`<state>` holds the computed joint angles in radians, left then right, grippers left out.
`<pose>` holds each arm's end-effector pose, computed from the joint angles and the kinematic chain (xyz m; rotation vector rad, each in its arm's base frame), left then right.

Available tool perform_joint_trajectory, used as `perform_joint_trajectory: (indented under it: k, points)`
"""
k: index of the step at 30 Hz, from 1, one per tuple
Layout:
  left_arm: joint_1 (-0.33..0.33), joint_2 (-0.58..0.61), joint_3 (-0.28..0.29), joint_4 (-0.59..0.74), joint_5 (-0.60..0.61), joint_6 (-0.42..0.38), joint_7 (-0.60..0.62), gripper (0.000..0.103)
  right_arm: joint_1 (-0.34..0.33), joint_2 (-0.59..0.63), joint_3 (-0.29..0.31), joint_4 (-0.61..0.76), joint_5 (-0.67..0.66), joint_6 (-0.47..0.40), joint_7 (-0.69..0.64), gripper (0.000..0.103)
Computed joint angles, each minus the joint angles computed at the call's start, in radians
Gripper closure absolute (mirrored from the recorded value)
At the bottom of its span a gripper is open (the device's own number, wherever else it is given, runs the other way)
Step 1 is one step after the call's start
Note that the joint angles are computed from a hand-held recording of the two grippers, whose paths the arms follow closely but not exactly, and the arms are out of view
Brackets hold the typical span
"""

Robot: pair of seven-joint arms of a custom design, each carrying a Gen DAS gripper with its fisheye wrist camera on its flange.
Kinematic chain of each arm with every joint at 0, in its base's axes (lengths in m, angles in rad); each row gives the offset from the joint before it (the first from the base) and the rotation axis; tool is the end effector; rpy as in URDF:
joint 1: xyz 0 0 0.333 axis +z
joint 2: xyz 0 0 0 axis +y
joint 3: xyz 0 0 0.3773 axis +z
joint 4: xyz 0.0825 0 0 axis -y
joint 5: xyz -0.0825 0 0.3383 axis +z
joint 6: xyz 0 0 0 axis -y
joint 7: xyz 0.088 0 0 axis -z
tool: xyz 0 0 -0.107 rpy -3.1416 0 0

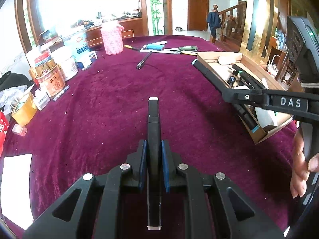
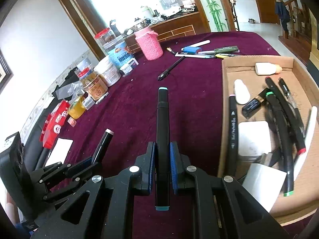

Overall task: Organize rigid objects
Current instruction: 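Carry the white-capped marker with the left tool while the right carries the blue-capped marker to the tray, then lower both markers into the tray and open the left tool while the right opens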

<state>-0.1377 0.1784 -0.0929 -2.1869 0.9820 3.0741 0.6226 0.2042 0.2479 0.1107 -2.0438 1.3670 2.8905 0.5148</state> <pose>0.5256 -0.1893 0.4585 -1.5788 1.9988 -0.7307 0.5736 0.1212 0.4425 -1.7129 1.5497 -0.1680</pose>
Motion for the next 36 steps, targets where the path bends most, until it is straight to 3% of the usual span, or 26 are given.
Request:
perform_joint_trajectory:
  k: [6,12,20,29,36]
  points:
    - [0.016,0.005,-0.022,0.002,-0.059,0.006,0.055,0.091,-0.017,-0.015,-0.012,-0.009,0.040,0.001,-0.024,0.090]
    - [0.054,0.011,-0.070,-0.010,-0.209,0.019,0.186,0.091,-0.043,-0.031,-0.032,-0.020,0.099,-0.003,-0.055,0.090]
    - [0.117,0.017,-0.168,-0.016,-0.439,0.031,0.380,0.091,-0.074,-0.043,-0.058,-0.020,0.184,-0.024,-0.103,0.090]
    - [0.115,0.048,-0.259,0.067,-0.577,0.034,0.518,0.091,-0.106,-0.047,-0.091,-0.017,0.288,-0.035,-0.147,0.090]
    - [0.180,0.126,-0.425,0.194,-0.737,-0.033,0.671,0.091,-0.119,-0.046,-0.104,-0.014,0.320,-0.025,-0.162,0.090]
